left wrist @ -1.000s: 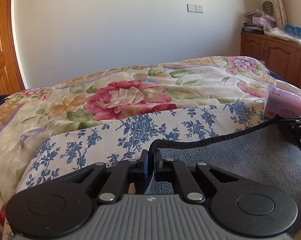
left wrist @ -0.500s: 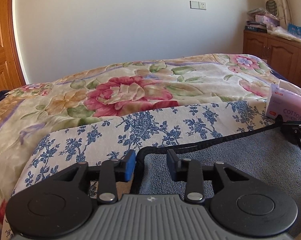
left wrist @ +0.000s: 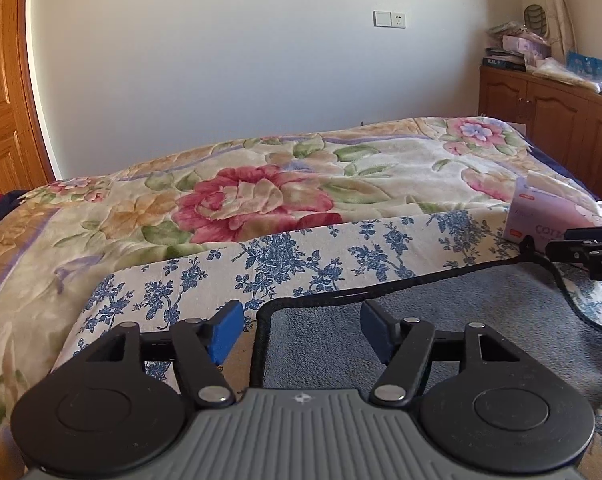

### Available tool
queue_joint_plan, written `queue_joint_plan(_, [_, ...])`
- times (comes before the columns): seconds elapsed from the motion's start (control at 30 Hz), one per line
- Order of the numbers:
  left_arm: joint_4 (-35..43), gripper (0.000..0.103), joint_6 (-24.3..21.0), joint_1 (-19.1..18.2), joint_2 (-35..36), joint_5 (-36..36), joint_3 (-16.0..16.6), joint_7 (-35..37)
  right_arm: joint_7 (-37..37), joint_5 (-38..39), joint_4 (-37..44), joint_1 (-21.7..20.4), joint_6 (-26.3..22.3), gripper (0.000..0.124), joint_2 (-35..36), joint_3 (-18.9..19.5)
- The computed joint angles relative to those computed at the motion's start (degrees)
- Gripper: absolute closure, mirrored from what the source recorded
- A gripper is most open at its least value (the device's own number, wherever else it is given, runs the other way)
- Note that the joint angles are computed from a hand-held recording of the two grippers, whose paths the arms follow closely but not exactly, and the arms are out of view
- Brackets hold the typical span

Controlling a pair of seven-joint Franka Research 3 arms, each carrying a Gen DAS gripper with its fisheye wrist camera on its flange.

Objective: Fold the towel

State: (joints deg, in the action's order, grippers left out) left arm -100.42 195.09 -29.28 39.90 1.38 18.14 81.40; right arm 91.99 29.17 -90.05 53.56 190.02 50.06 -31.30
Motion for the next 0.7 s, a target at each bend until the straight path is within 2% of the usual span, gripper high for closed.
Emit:
queue_joint_plan(0.23, [-5.0, 0.028, 1.5, -3.0, -4.4, -2.4, 1.7, 1.3, -1.1, 1.1, -4.3, 2.8, 0.8, 0.081, -3.8, -0.7])
queue_joint_plan(0.33, [-7.1, 0.028, 2.2, -2.8, -6.6, -3.1, 0.6, 2.7, -2.3, 2.1, -6.2, 3.7, 1.7, 0.08, -5.5, -0.4])
queue_joint_plan(0.5, [-10.0, 0.026, 3.2, -4.1, -9.5, -6.1, 0.6, 6.2, -4.4, 5.1, -8.9, 5.8, 2.6, 0.08, -7.4, -1.0])
queue_joint_plan(0.7, [-13.0, 0.017, 4.5, -6.9, -12.2, -11.8, 1.6, 11.7, -7.6, 9.2, -11.6, 8.4, 3.3, 0.078, -9.0, -2.0])
